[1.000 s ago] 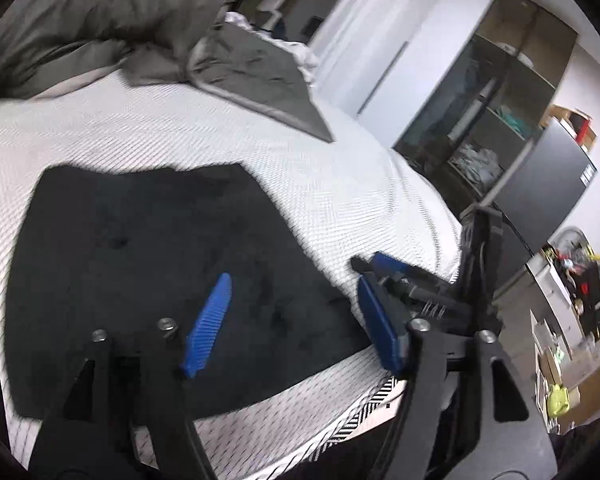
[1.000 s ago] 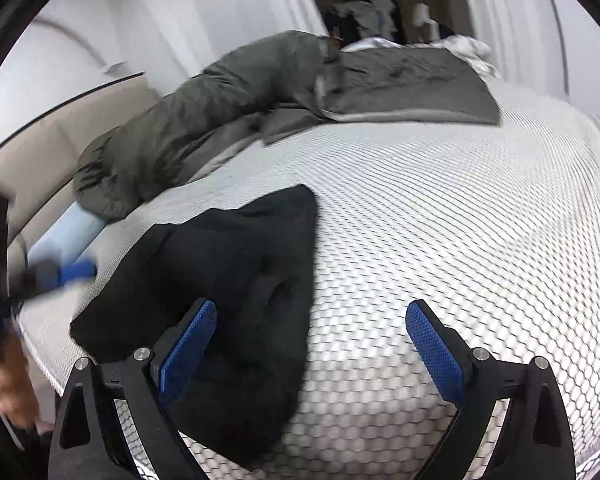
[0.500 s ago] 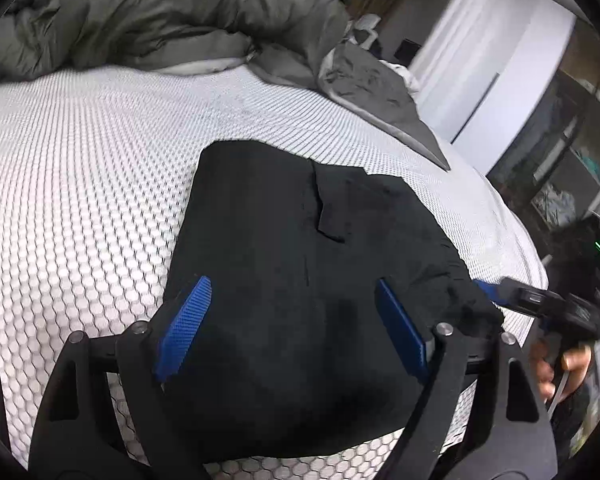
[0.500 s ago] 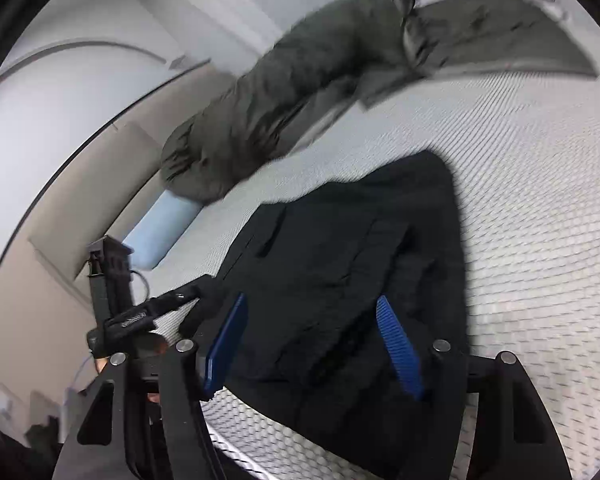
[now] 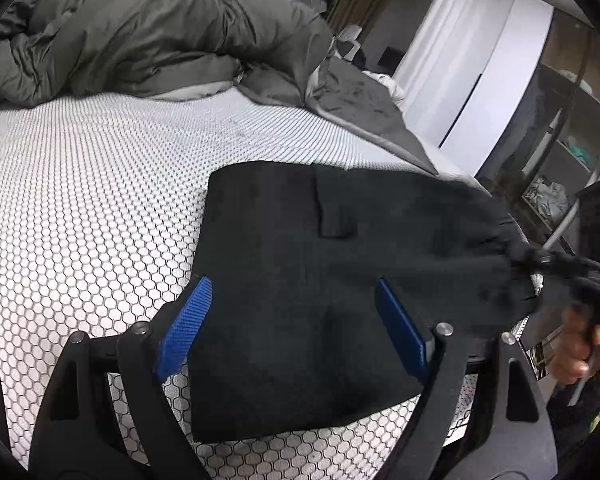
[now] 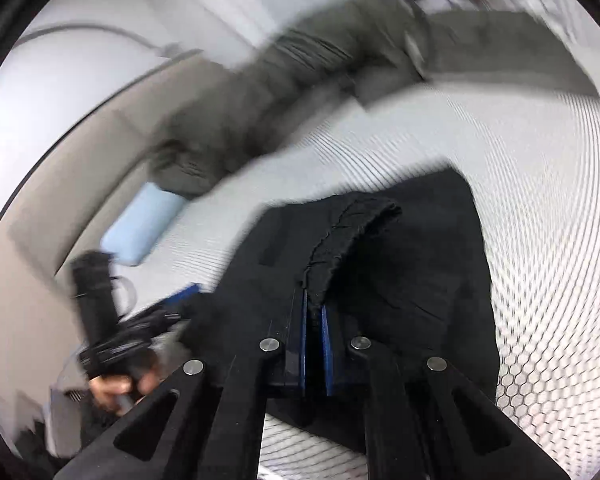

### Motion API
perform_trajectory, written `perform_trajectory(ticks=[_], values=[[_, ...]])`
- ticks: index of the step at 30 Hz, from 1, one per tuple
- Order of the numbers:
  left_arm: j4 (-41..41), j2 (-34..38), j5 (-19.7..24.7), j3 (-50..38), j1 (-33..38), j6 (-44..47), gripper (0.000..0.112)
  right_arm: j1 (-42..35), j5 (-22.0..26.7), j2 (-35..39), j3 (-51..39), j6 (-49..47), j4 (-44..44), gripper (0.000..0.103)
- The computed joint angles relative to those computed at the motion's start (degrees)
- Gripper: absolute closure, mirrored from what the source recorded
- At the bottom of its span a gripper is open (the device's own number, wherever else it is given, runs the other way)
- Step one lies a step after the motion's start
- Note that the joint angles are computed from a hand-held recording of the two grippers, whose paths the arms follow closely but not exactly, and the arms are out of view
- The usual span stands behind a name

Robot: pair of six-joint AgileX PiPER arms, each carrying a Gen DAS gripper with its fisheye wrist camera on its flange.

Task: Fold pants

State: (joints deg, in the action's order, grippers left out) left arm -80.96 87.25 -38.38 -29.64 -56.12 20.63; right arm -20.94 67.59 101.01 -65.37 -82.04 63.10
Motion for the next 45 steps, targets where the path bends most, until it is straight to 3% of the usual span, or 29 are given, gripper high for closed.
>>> perform_trajectory(ticks=[3, 6, 8, 11, 14, 15, 19, 22, 23, 26, 27, 31, 34, 37, 38, 39, 41, 43, 45], values=[[-0.75, -0.56, 1.06, 0.04, -0.22, 1.34, 0.031, -2.05, -0.89, -4.51, 3.73, -2.09, -0.54, 0.098], [-2.59, 1.57, 4.69, -1.98, 1.47, 5.64, 0.031, 1.97, -12.84, -1.79, 5.06, 1.41, -6.34, 0.097], [-7.38, 4.54, 5.81, -4.78, 2.21, 12.34, 0.031, 4.29, -17.53, 2.4, 3.4, 5.05, -10.19, 0.095], [-13.34, 7.5, 4.66, -7.87, 1.77, 19.17, 0.031, 2.06, -13.49, 4.92, 1.1, 5.79, -9.73, 0.088], [-13.23, 8.06, 4.5, -8.24, 1.67, 19.21, 0.029, -1.68, -8.72, 5.44, -0.93, 5.25, -7.36, 0.059], [-12.83, 8.13, 4.67, -8.14, 1.77, 18.74, 0.029, -2.33, -7.37, 6.57, -1.99, 6.04, -7.0, 0.055], [-11.57, 8.28, 5.37, -7.96, 2.43, 17.18, 0.029, -0.59, -3.83, 14.16, -9.59, 13.2, -9.33, 0.055], [-11.93, 8.49, 5.35, -8.12, 2.38, 17.74, 0.029, 1.06, -5.06, 18.09, -11.01, 12.56, -8.76, 0.055], [-12.12, 8.64, 5.32, -8.23, 2.38, 17.95, 0.029, 1.41, -5.98, 18.29, -10.89, 11.81, -8.32, 0.059], [-10.09, 7.61, 4.93, -7.02, 1.93, 15.15, 0.029, 2.15, -8.67, 14.43, -7.35, 6.95, -4.25, 0.088], [-7.94, 6.68, 4.77, -5.98, 1.68, 12.81, 0.029, 1.68, -7.81, 12.71, -5.95, 4.19, -1.77, 0.09], [-7.93, 6.97, 4.96, -5.94, 1.55, 12.63, 0.029, 1.92, -10.01, 8.52, -4.11, -0.62, 0.75, 0.09], [-14.88, 9.84, 4.43, -9.02, 1.33, 20.35, 0.028, 7.25, -22.92, 11.15, -4.6, 5.75, -8.44, 0.081], [-18.53, 10.04, 1.61, -10.43, -0.68, 23.74, 0.027, 8.49, -28.66, 8.13, 0.28, 0.4, -5.87, 0.072], [-17.6, 9.38, 1.4, -9.89, -1.2, 22.53, 0.028, 8.21, -29.61, 6.36, 1.97, -1.49, -4.5, 0.061], [-16.03, 8.65, 0.55, -9.29, -2.22, 20.56, 0.028, 7.14, -29.76, 4.12, 4.34, -5.45, -0.94, 0.053], [-15.93, 9.0, -1.96, -10.37, -4.18, 20.87, 0.028, 4.18, -26.17, 0.99, 8.59, -14.27, 8.37, 0.053], [-15.61, 10.88, -2.73, -13.09, -5.26, 24.08, 0.028, 4.86, -22.12, 0.5, 9.77, -16.66, 11.29, 0.055], [-15.12, 13.02, -1.62, -15.82, -5.39, 27.06, 0.027, 8.58, -20.36, 0.86, 10.52, -18.87, 11.48, 0.066]])
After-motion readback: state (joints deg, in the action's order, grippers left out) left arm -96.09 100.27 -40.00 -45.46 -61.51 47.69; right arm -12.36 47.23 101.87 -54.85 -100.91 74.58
